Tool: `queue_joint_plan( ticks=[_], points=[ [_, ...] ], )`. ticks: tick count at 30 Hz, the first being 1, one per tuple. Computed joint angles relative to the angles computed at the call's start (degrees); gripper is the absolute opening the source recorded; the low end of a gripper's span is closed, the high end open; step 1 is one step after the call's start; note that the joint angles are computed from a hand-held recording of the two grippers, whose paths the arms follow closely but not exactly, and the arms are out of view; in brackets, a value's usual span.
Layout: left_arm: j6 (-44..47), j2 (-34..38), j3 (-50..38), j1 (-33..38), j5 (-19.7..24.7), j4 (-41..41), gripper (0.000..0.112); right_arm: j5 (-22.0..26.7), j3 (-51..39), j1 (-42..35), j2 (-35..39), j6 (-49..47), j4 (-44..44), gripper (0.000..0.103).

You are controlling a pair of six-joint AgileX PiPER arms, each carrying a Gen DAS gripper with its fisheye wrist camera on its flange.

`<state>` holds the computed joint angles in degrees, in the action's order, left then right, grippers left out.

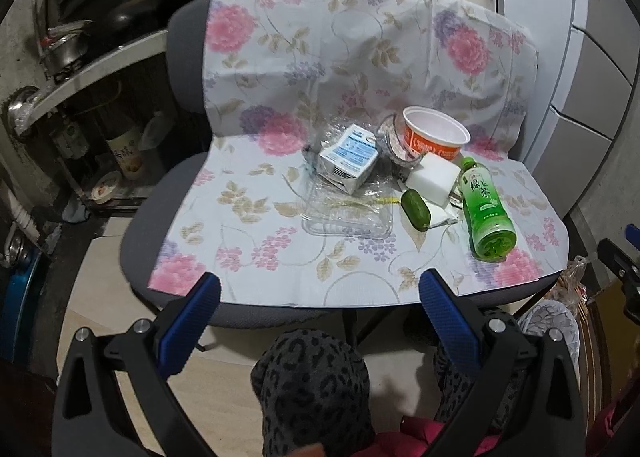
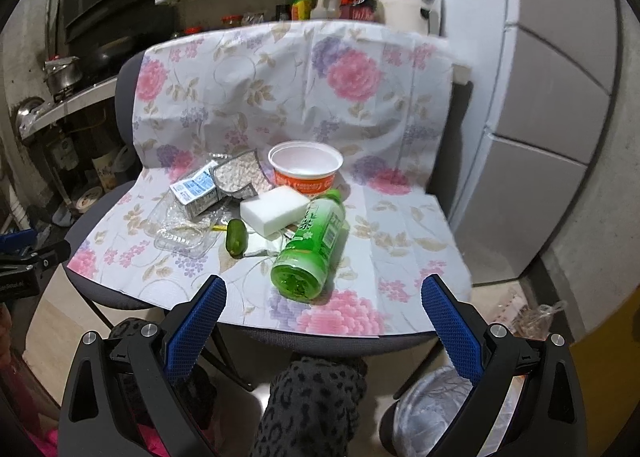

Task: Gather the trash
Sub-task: 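Move the right gripper to the green tea bottle and close on it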

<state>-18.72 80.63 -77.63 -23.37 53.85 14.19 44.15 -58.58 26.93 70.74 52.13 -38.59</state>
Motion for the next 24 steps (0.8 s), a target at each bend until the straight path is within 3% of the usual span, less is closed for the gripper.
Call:
queue_joint_plan(
  ticks=[6,10,20,24],
  points=[
    [-1.7,2.2,1.1,1.1,-1.9,0.8,0.096,-2.7,-2.6,-2.0,5.6,-2.9,1.8,0.097],
    [-6.9,1.4,3.5,0.4,-5.1,7.6,0.096,-4.4,-5.3,-4.1,9.3,-4.7,3.1,0.097],
    [-2.5,0.2,2.6,5.3,-4.6,-1.2,0.096,-6.5,-9.7,-7.0,15.3,-10.9,7.9,0.097],
    [-7.6,-1.0,2.5,3.4,-2.9,4.1,0.096,-6.3,-10.6,-7.7,15.5,-12.7,8.9,0.097]
  ],
)
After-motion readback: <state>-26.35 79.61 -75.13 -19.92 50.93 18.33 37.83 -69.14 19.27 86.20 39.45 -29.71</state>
